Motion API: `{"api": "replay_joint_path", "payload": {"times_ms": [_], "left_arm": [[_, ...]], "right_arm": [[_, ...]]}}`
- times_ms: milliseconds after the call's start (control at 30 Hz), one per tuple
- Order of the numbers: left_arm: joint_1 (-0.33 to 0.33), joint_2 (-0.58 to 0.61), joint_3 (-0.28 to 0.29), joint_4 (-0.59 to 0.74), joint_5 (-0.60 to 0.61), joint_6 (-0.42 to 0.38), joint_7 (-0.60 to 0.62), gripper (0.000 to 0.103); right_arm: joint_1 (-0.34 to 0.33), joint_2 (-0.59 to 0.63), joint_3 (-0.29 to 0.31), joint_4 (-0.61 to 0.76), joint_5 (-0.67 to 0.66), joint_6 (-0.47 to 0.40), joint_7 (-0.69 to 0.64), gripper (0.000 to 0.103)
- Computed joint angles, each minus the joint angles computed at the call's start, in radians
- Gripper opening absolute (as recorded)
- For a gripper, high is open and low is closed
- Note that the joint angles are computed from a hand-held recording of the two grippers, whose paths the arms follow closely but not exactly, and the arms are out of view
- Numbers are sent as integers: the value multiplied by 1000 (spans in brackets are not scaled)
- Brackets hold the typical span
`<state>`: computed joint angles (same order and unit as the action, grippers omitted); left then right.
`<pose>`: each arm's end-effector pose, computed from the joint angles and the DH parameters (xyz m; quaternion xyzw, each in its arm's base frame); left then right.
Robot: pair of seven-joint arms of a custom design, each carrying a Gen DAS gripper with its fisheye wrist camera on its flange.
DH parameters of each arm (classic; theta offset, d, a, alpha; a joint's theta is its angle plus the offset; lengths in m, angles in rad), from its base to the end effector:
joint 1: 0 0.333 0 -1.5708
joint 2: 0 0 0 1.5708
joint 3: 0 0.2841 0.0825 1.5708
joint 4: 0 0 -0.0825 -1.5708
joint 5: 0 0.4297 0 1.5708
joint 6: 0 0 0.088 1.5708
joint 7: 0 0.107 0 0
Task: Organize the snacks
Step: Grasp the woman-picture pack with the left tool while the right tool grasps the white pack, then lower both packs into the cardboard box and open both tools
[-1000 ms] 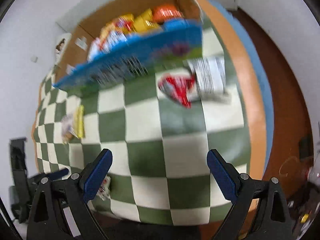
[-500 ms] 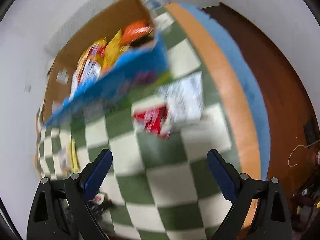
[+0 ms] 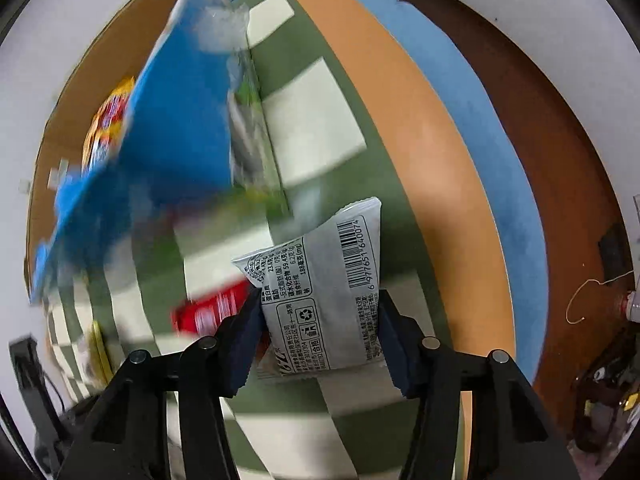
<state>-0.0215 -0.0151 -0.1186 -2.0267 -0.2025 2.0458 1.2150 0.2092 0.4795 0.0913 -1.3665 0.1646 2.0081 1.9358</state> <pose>0.5867 -0.0940 0.4066 0.8031 -0.5888 0.0606 0.0684 0.7115 0.2189 0.4206 -0.6521 0.7474 0.0521 0.1159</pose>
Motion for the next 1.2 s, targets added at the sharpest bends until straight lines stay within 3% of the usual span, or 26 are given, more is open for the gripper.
{"api": "replay_joint_path", "payload": {"times_ms": [200, 333, 433, 600, 667, 733, 1000, 1200], "left_arm": [[-5, -84, 0, -125, -68, 12, 43, 58], [-3, -39, 1, -108, -79, 18, 63, 62], [-5, -8, -2, -81, -61, 17, 53, 62], [-19, 38, -12, -27, -8, 33, 16, 56], [-22, 7, -12, -57, -7, 45, 7, 55], [-16, -33, -5, -84, 2, 38, 15, 54], [-16, -148, -6, -108, -43, 49, 40, 54], [-8, -133, 7, 53, -69, 69, 97, 54]], "right_arm": [[-1, -216, 24, -306, 90, 18, -55, 57], [33, -251, 18, -369, 68, 40, -56, 58], [41, -236, 14, -371, 72, 46, -32, 66], [43, -228, 13, -384, 78, 56, -23, 66], [55, -230, 13, -387, 57, 70, 6, 63], [60, -241, 12, -399, 38, 77, 14, 52], [57, -332, 21, -438, 124, 100, -48, 49], [73, -306, 25, -262, 161, 120, -118, 48]]}}
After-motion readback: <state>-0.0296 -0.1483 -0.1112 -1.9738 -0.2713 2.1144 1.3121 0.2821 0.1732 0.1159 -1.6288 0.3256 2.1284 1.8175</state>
